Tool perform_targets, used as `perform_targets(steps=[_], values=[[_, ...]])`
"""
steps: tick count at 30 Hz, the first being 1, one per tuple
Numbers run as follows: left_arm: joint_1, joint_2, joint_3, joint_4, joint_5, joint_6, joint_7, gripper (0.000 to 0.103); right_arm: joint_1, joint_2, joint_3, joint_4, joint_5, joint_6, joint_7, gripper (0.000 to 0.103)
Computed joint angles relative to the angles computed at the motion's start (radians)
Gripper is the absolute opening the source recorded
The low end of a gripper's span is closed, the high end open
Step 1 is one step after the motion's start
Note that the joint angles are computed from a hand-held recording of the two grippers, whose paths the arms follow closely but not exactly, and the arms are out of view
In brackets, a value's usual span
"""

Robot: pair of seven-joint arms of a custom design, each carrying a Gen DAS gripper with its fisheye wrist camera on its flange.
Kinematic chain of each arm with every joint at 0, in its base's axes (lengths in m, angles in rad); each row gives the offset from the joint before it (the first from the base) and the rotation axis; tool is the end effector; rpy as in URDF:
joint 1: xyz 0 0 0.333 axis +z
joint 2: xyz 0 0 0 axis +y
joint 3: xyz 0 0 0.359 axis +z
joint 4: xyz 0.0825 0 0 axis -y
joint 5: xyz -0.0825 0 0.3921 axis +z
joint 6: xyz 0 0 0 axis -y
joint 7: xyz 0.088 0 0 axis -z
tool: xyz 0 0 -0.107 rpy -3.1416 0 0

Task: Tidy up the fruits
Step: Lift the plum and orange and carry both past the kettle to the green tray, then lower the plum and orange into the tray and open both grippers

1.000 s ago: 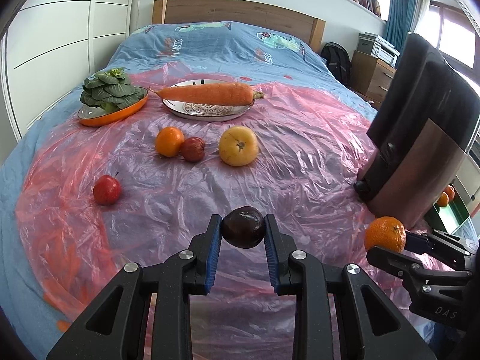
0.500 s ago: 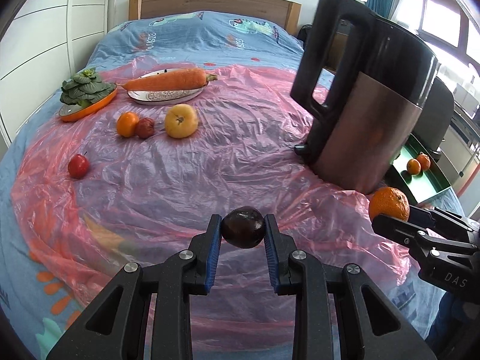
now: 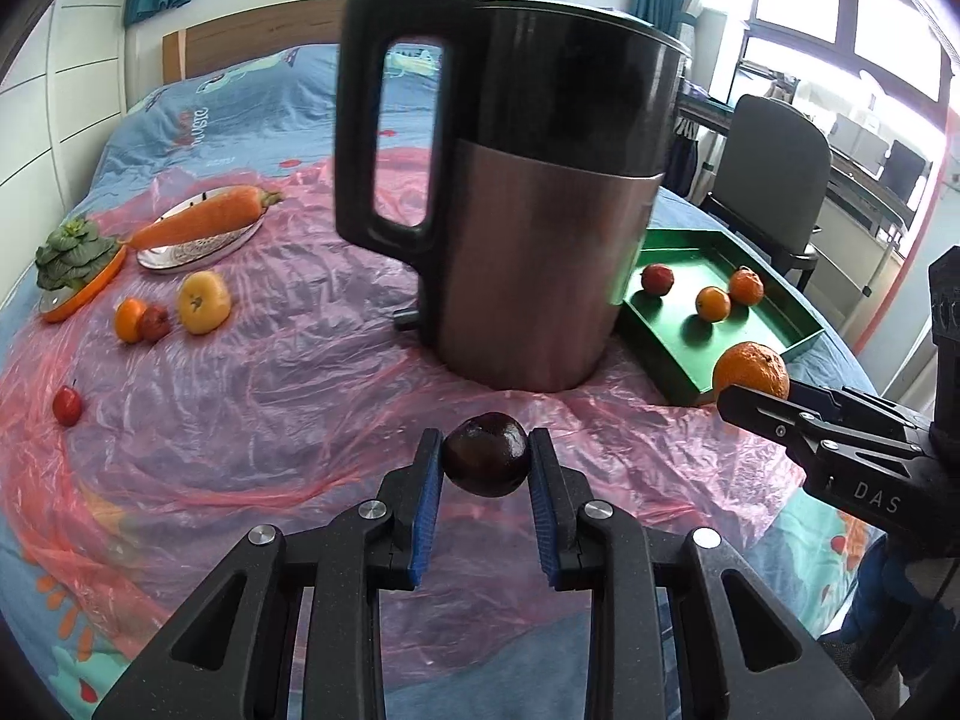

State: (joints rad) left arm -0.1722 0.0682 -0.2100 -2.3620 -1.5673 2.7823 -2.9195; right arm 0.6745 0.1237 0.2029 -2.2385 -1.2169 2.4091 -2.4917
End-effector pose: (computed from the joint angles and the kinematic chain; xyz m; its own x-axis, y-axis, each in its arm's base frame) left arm 0.4909 -0.1487 0.3433 -0.7043 -0.6986 0.1263 -0.5629 0.4411 -0.6990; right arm 0.3610 0.4231 0.3594 -0.3291 -0.9279 -0.1753 -0.6353 0.3549 -0.6859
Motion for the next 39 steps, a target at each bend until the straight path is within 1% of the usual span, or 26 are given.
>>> perform_targets(steps=[6, 13, 20, 25, 31, 35, 37, 39], values=[[-0.043, -0.033, -0.028, -0.009, 0.000, -0.010, 0.004, 0.024, -0.009, -0.097, 0.017, -0.105, 0.015, -0.055, 0.070, 0.052], [-0.099, -0.042, -0.052, 0.013, -0.015, -0.023, 0.021, 0.024, -0.044, -0.193, 0.045, -0.206, 0.043, -0.103, 0.113, 0.052], [-0.167, 0.005, -0.090, 0.094, -0.083, 0.019, 0.097, 0.024, -0.101, -0.267, 0.048, -0.277, 0.022, -0.120, 0.122, 0.052], [-0.211, 0.076, -0.111, 0.175, -0.090, 0.077, 0.103, 0.024, -0.151, -0.290, 0.035, -0.303, -0.023, -0.112, 0.124, 0.052], [-0.246, 0.196, -0.137, 0.275, 0.024, 0.171, -0.009, 0.024, -0.214, -0.274, 0.003, -0.311, -0.089, -0.055, 0.117, 0.052], [-0.246, 0.267, -0.156, 0.315, 0.171, 0.215, -0.147, 0.024, -0.244, -0.238, -0.020, -0.306, -0.118, -0.006, 0.113, 0.052], [-0.253, 0.300, -0.157, 0.330, 0.256, 0.232, -0.227, 0.024, -0.257, -0.217, -0.032, -0.303, -0.128, 0.020, 0.111, 0.052], [-0.268, 0.325, -0.145, 0.339, 0.351, 0.235, -0.317, 0.024, -0.267, -0.198, -0.042, -0.302, -0.139, 0.042, 0.117, 0.052]])
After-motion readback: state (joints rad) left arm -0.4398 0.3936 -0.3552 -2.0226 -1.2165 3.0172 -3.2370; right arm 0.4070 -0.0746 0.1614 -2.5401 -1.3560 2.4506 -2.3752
